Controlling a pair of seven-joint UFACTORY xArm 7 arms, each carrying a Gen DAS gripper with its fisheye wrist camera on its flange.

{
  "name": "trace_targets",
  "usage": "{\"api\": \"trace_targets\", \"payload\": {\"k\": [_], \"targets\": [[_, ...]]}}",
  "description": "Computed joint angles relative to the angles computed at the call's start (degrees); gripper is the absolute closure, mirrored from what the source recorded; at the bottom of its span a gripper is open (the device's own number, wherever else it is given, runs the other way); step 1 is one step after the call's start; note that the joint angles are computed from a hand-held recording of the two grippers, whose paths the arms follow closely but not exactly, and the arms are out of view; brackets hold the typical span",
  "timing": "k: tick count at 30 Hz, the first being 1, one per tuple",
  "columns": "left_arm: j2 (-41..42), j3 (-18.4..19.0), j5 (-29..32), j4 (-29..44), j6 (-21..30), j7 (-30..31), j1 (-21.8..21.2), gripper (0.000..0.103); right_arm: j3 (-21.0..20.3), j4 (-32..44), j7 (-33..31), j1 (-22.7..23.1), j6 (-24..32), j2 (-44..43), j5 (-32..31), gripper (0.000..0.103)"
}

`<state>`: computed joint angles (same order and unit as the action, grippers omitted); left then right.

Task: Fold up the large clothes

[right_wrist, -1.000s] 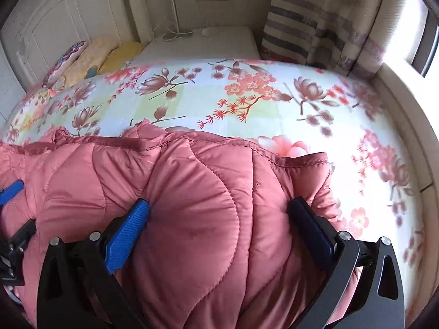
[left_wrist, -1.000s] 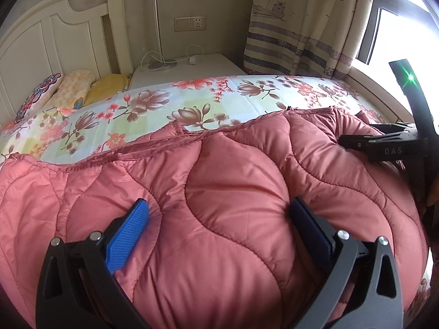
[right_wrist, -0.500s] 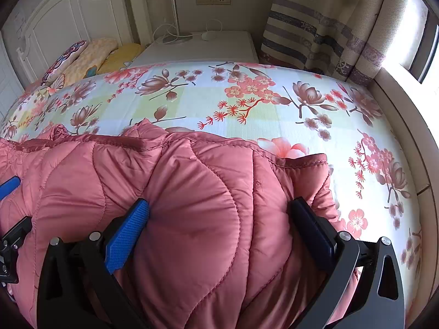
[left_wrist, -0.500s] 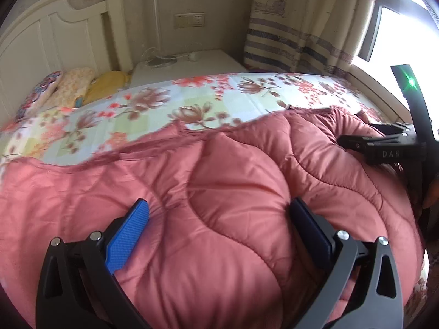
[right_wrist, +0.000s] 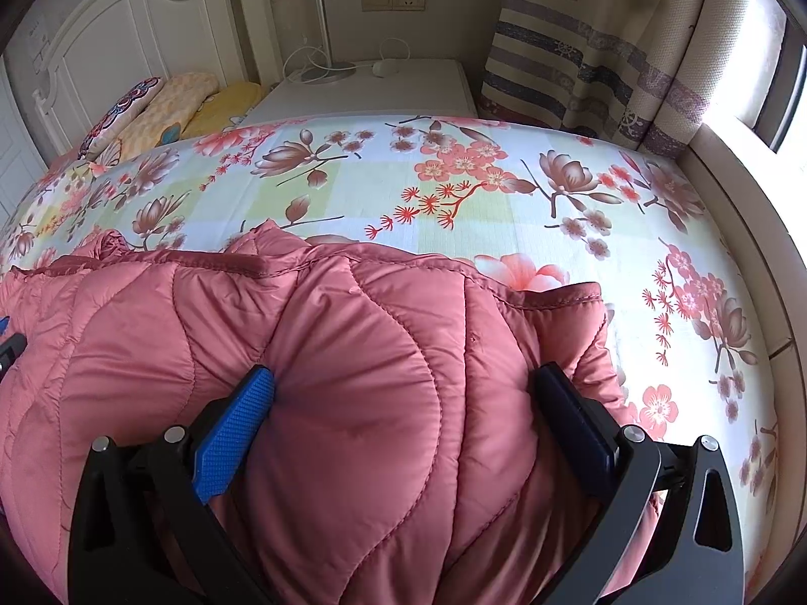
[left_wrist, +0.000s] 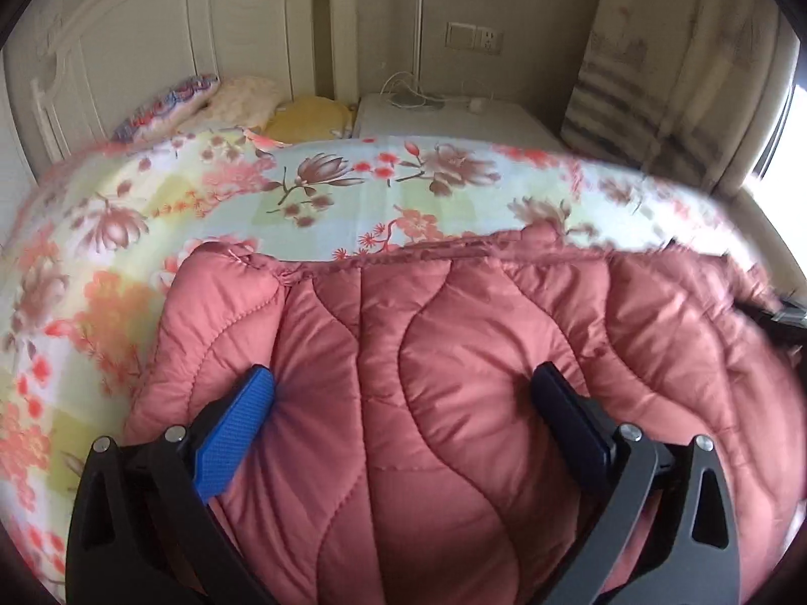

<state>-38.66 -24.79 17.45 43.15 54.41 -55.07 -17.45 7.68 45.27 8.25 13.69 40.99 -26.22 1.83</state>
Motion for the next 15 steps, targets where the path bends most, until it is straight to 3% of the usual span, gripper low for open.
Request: {"api": "trace_targets", "payload": {"k": [3,5,8,11,15], "targets": [[1.1,-1.4,1.5,1.7,2.5,0.1,0.3,0.002,-2.9,0.3,-3.2,1.6,1.7,-1.4,4.4,0.005],[0.4,-1.6,1.4,2.5,4.1,-0.7,0.2,0.002,-5.5,-3.4,-4.5,2.7,0.0,-9.2,9.6,0.005],[-1.2,-4.9,4.8,5.6,6.4,-2.9,1.5,0.002,-8.7,-10.3,-6.3,3.1,0.0,-24.8,13.5,0.005],[-0.2,-6.6,6.6,9.0,3.6,-1.7,1.1,0.002,-10.1,-15.4,-6.7,1.0,5.5,-39.6,13.1,0.005],[8.2,-11.1,11.0,15.0,0.6,1.1,2.2,0.002,-12.8,-20.9,-4.6,-2.8,20.0,-57.0,12.7,0.005]]}}
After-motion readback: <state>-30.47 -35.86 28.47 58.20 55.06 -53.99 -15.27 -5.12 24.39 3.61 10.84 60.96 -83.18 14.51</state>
